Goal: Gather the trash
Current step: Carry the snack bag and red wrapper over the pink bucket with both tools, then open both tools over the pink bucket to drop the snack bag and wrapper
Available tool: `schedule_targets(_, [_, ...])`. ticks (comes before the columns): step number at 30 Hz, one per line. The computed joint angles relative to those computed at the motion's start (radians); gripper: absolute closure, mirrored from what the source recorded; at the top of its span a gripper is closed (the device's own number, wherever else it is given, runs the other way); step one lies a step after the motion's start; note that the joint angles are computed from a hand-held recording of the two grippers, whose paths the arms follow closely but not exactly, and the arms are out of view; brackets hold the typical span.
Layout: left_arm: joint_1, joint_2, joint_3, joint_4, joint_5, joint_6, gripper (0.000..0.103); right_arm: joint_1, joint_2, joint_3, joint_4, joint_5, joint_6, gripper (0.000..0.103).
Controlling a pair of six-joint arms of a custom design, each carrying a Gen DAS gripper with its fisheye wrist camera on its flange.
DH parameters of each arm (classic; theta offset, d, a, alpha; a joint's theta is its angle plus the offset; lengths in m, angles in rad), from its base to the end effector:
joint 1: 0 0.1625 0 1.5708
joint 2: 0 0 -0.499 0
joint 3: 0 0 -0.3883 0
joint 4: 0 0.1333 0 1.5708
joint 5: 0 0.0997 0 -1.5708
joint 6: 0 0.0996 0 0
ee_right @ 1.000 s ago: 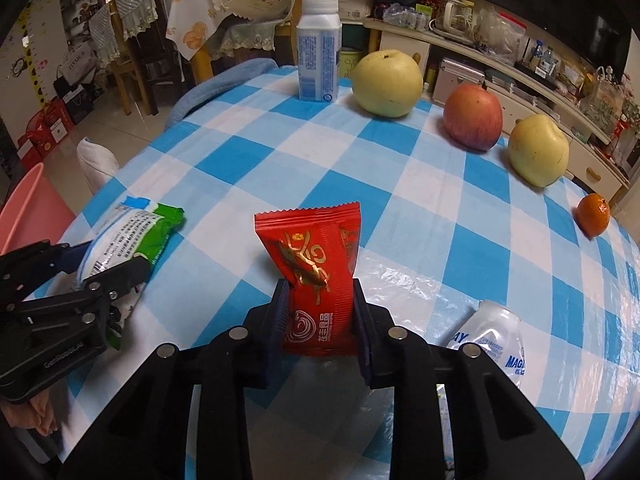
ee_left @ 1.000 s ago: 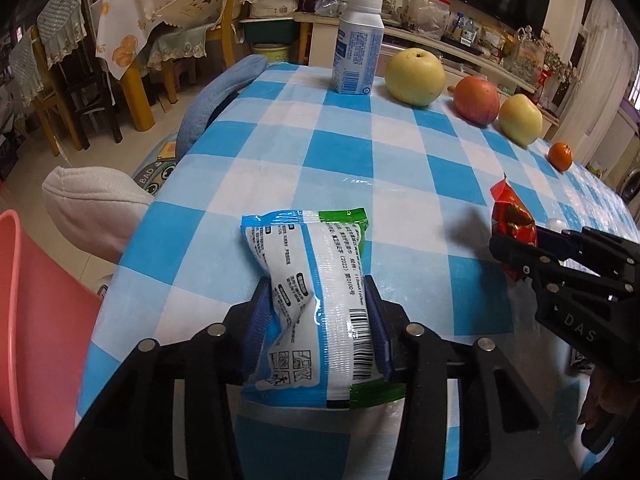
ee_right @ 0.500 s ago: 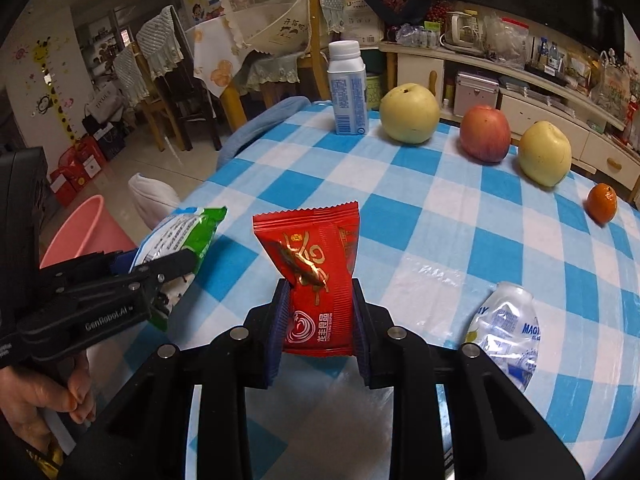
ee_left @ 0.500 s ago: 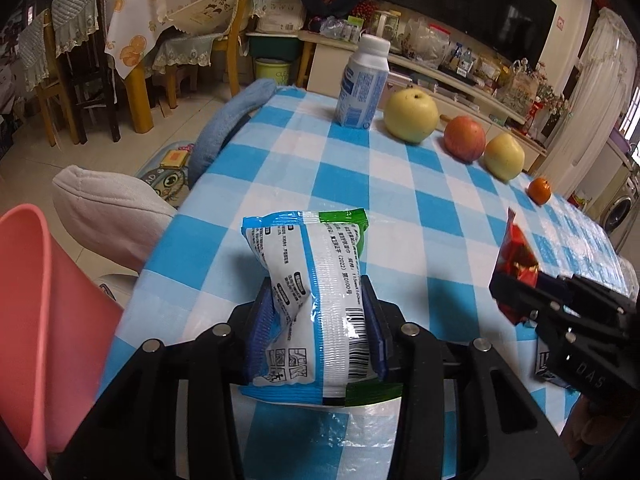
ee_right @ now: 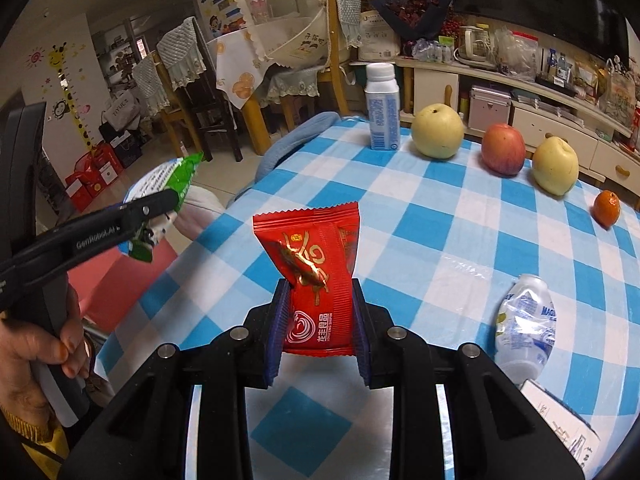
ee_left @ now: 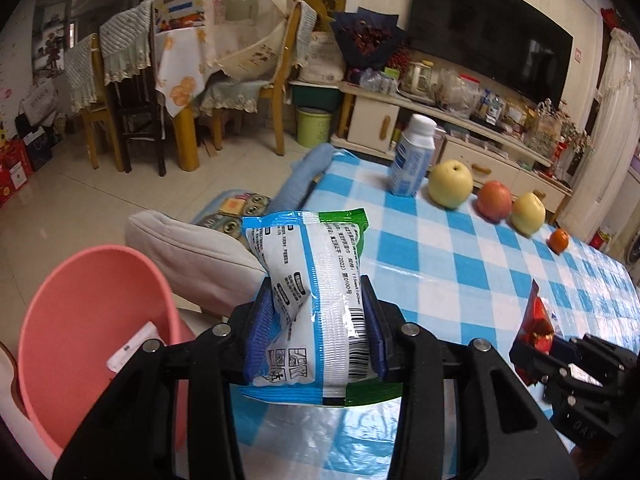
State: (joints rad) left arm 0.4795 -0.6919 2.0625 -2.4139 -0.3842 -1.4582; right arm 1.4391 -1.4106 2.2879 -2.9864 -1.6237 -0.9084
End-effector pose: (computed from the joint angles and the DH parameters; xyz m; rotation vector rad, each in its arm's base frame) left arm -0.3651 -0.4442 0.0179 -0.0070 2.0931 -1.1660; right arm 0.0659 -0.4772 0.3222 1.0272 -2.5640 0.6249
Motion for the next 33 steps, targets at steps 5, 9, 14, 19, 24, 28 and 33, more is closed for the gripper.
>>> schedule_targets(5, [-0.019, -0.069, 0.018, 0.226, 0.020, -0.204, 0.060, 0.031, -0.002, 0.019, 0.022, 0.016, 0.039, 0.072])
schedule_targets(9, [-0.035, -0.118, 0.012, 0.456, 0.026, -0.390, 0.060, 0.063, 0.008, 0.031, 0.032, 0.023, 0.081, 0.072])
schedule_targets(14, [-0.049, -0.176, 0.012, 0.692, 0.013, -0.598, 0.060, 0.124, 0.030, 0.058, 0.015, 0.028, 0.128, 0.072])
schedule_targets(19, [-0.064, -0.229, 0.031, 0.829, -0.006, -0.742, 0.060, 0.209, 0.070, 0.078, -0.013, 0.016, 0.155, 0.072])
schedule_targets(24, [-0.076, -0.281, 0.059, 0.933, -0.033, -0.874, 0.060, 0.300, 0.125, 0.084, -0.046, -0.002, 0.171, 0.072])
schedule_targets(28, [-0.084, -0.323, 0.088, 0.980, -0.055, -0.954, 0.060, 0.352, 0.173, 0.081, -0.064, -0.013, 0.181, 0.072])
schedule_targets(33, [-0.083, -0.360, 0.120, 0.988, -0.071, -0.998, 0.060, 0.402, 0.239, 0.079, -0.086, -0.028, 0.196, 0.072])
